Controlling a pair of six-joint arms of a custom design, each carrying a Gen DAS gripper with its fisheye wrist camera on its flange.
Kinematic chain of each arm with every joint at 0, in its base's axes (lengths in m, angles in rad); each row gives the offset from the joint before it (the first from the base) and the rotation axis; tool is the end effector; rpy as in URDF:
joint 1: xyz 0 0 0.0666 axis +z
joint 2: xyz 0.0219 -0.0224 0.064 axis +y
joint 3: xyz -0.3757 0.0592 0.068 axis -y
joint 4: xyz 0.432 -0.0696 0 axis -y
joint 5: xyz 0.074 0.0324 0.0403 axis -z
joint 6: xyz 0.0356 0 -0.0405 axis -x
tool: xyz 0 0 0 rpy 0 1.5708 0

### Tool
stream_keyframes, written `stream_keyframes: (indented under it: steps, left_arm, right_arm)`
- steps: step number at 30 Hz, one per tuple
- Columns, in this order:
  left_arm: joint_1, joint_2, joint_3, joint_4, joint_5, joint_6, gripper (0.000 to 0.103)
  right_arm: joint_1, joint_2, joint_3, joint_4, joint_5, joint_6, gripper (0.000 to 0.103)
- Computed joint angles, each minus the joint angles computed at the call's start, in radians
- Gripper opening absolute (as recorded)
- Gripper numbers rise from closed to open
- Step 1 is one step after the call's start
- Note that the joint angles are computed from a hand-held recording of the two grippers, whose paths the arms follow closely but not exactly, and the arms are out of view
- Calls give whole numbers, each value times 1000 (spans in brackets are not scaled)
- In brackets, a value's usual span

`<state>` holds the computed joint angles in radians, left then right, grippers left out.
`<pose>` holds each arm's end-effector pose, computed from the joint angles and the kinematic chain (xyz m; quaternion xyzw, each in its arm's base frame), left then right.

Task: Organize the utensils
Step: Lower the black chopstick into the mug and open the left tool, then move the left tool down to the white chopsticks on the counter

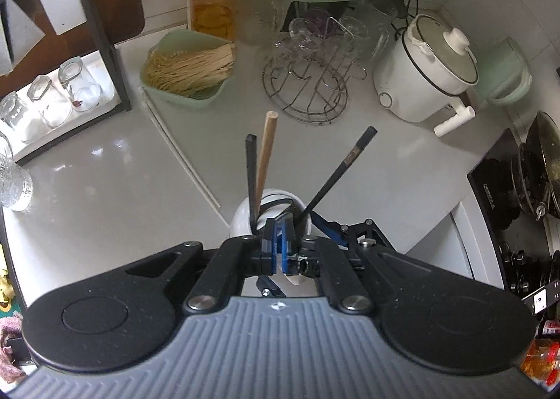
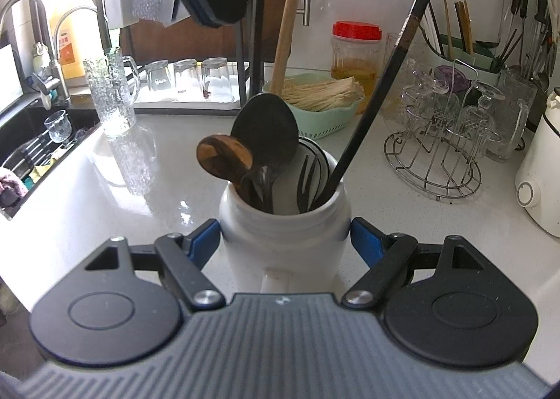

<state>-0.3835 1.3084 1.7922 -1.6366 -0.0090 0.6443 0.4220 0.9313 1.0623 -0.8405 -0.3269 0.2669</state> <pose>0.3865 -0.1560 0.6118 -0.1281 0.9698 -0.0982 0.1828 0.3259 0.1584 0.4587 -0.3667 0.8210 0.1793 0.3992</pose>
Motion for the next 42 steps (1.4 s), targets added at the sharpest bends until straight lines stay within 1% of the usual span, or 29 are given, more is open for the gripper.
stream_keyframes:
  steps: [4,9,12,14,16,20,22,23,25,27,32,34,35,36,37,38,40,42]
  left_arm:
    - [-1,-10,-12,10,-12,21,3]
    - [-6,-51,-66,61,-33,35,4]
    - [-13,-79,-104,80,-67,45,5]
    - [-17,-100,-129,95,-86,59,8]
    - [-22,-121,-153,112,-110,70,14]
    - [-35,-162,-202,153,-162,94,21]
    - [-39,-179,-226,169,-189,104,32]
    - [-41,-186,-236,175,-202,106,34]
    - [-46,-196,-257,178,-239,113,44]
    - [-45,-215,-291,200,-262,118,48]
    - [-11,-271,-402,286,-245,149,49]
    - [6,-299,-465,341,-257,137,49]
    - [17,-304,-491,349,-268,139,49]
    - [34,-300,-508,347,-263,146,49]
    - [52,-304,-531,364,-246,146,49]
    - [71,-314,-562,396,-228,140,49]
    - [100,-317,-598,426,-217,137,49]
    - [127,-321,-632,471,-202,129,49]
  right_arm:
    - [0,0,1,0,1,-2,84]
    - [2,-1,-1,3,7,-6,84]
    - [2,-4,-4,6,10,-11,84]
    - [3,-6,-6,9,12,-12,84]
    - [4,-7,-7,11,14,-16,84]
    - [8,-11,-11,16,21,-22,84]
    - [8,-12,-12,18,22,-23,84]
    - [8,-12,-13,20,22,-24,84]
    - [10,-15,-16,24,26,-26,84]
    - [10,-17,-19,29,27,-28,84]
    - [5,-24,-27,39,19,-24,83]
    - [1,-27,-31,43,13,-24,83]
    - [-2,-28,-32,43,7,-21,83]
    - [-6,-27,-32,43,-1,-19,83]
    - [-9,-27,-32,42,-4,-17,83]
    - [-11,-27,-31,41,-5,-13,83]
    - [-15,-24,-28,39,-9,-5,83]
    - [-19,-21,-25,35,-9,2,83]
